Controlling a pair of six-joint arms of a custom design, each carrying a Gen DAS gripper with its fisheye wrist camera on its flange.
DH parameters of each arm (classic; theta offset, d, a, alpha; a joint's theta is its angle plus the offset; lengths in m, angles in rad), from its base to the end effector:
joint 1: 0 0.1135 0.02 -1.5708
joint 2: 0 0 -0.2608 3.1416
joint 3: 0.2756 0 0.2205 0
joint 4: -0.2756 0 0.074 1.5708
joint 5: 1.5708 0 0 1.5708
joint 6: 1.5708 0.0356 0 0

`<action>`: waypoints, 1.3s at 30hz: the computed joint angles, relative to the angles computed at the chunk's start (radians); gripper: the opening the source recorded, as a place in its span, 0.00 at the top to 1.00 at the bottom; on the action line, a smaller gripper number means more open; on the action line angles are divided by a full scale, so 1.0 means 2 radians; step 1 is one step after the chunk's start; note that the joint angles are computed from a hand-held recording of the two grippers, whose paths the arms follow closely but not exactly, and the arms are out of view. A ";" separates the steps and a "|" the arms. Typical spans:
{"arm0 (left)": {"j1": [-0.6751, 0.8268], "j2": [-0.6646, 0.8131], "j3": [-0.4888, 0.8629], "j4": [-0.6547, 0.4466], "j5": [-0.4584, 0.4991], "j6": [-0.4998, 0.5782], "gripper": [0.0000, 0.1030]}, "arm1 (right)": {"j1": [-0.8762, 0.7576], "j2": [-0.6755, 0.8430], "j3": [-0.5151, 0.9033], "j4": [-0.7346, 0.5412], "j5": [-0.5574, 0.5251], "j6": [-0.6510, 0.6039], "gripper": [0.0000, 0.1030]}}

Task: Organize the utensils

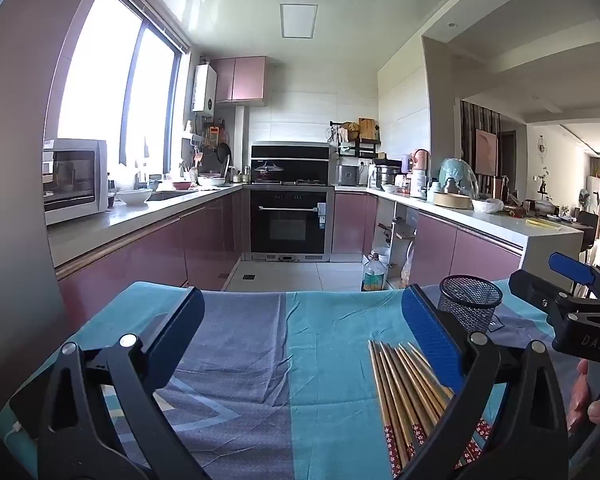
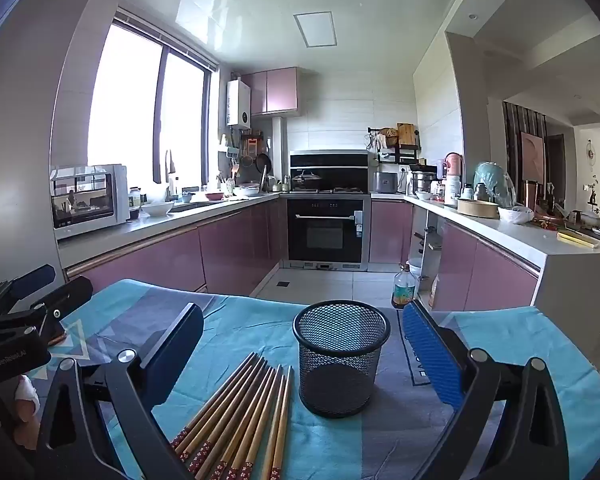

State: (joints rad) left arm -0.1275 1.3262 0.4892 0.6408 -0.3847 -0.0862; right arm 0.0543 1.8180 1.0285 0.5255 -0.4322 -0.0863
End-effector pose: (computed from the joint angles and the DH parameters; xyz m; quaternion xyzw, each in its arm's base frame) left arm 0.2481 -0.0183 0.2283 -0.1056 0.7610 0.0805 0.6350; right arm 0.3771 0.0354 0.2302 -0.1845 0.7645 0.1607 0.5964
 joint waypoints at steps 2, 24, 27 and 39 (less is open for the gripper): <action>-0.001 0.000 0.002 -0.005 -0.001 0.000 0.06 | 0.000 -0.001 0.000 -0.003 0.001 -0.003 0.07; 0.002 0.010 0.000 0.009 0.007 -0.006 0.06 | 0.005 -0.012 -0.012 0.013 0.006 0.003 0.07; 0.005 0.016 0.001 0.016 0.011 -0.006 0.06 | 0.004 -0.013 -0.015 0.015 0.007 0.003 0.07; 0.005 0.011 0.002 0.008 0.011 -0.009 0.06 | 0.007 -0.023 -0.027 0.021 0.011 0.006 0.07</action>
